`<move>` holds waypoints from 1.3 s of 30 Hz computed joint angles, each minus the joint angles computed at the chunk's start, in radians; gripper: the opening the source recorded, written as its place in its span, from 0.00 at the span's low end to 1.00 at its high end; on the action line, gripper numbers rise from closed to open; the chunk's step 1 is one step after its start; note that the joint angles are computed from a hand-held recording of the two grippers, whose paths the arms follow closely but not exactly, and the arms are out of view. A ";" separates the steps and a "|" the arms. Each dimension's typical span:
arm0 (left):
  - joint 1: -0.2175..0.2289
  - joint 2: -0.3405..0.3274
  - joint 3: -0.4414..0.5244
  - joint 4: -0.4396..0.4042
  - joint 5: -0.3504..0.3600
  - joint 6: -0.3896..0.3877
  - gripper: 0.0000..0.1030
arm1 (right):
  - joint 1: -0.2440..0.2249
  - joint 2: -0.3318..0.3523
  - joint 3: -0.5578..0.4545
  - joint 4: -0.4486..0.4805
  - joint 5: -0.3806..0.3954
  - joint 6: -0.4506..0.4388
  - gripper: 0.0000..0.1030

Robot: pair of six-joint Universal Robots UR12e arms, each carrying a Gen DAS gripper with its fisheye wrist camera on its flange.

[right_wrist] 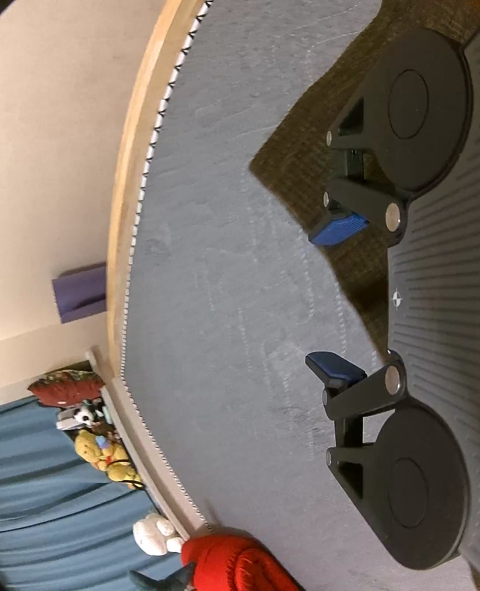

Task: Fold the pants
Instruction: 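Grasp the folded pants end with the right tool and lift it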

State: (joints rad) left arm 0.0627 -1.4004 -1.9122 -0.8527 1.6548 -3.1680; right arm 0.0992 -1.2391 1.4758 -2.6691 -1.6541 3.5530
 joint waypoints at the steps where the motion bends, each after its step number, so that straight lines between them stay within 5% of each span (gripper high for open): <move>1: 0.012 -0.006 0.008 -0.056 0.009 -0.027 0.02 | -0.006 -0.004 0.004 0.017 0.019 -0.009 0.65; 4: 0.033 -0.003 0.025 -0.117 -0.027 -0.041 0.02 | -0.015 -0.014 0.008 0.094 0.043 -0.042 0.69; 7: -0.011 0.007 0.033 -0.091 0.042 -0.033 0.06 | -0.022 -0.023 0.019 0.146 0.038 -0.071 0.69; 10: 0.013 0.021 0.029 -0.123 -0.006 -0.030 0.08 | -0.030 -0.039 0.037 0.148 0.019 -0.063 0.69; 12: 0.016 0.014 0.016 -0.155 0.005 0.045 0.06 | -0.038 -0.051 0.051 0.147 0.024 -0.044 0.70; 15: 0.003 0.016 0.026 -0.150 0.027 -0.001 0.08 | -0.052 -0.072 0.079 0.144 0.018 -0.031 0.70; 18: -0.048 0.031 0.018 -0.050 0.075 0.045 0.26 | -0.081 -0.105 0.121 0.125 0.022 -0.009 0.70; 20: -0.057 0.036 0.018 0.009 0.014 0.040 0.37 | -0.105 -0.133 0.159 0.100 0.046 0.016 0.70; 25: -0.106 0.006 0.049 0.069 -0.024 0.049 0.38 | -0.157 -0.199 0.251 0.050 0.048 0.034 0.69; 29: -0.129 -0.026 0.072 0.088 -0.034 0.042 0.38 | -0.201 -0.240 0.303 0.091 -0.038 0.159 0.69; 32: -0.135 -0.046 0.087 0.098 -0.042 0.043 0.41 | -0.248 -0.279 0.359 0.017 0.028 0.293 0.69; 35: -0.151 -0.071 0.096 0.115 -0.035 0.044 0.42 | -0.295 -0.305 0.413 -0.102 0.206 0.404 0.69; 39: -0.172 -0.088 0.117 0.106 -0.024 0.035 0.43 | -0.290 -0.309 0.419 -0.107 0.307 0.484 0.65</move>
State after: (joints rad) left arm -0.1090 -1.4883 -1.7957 -0.7472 1.6308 -3.1328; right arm -0.1905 -1.5480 1.8949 -2.7762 -1.3474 4.0367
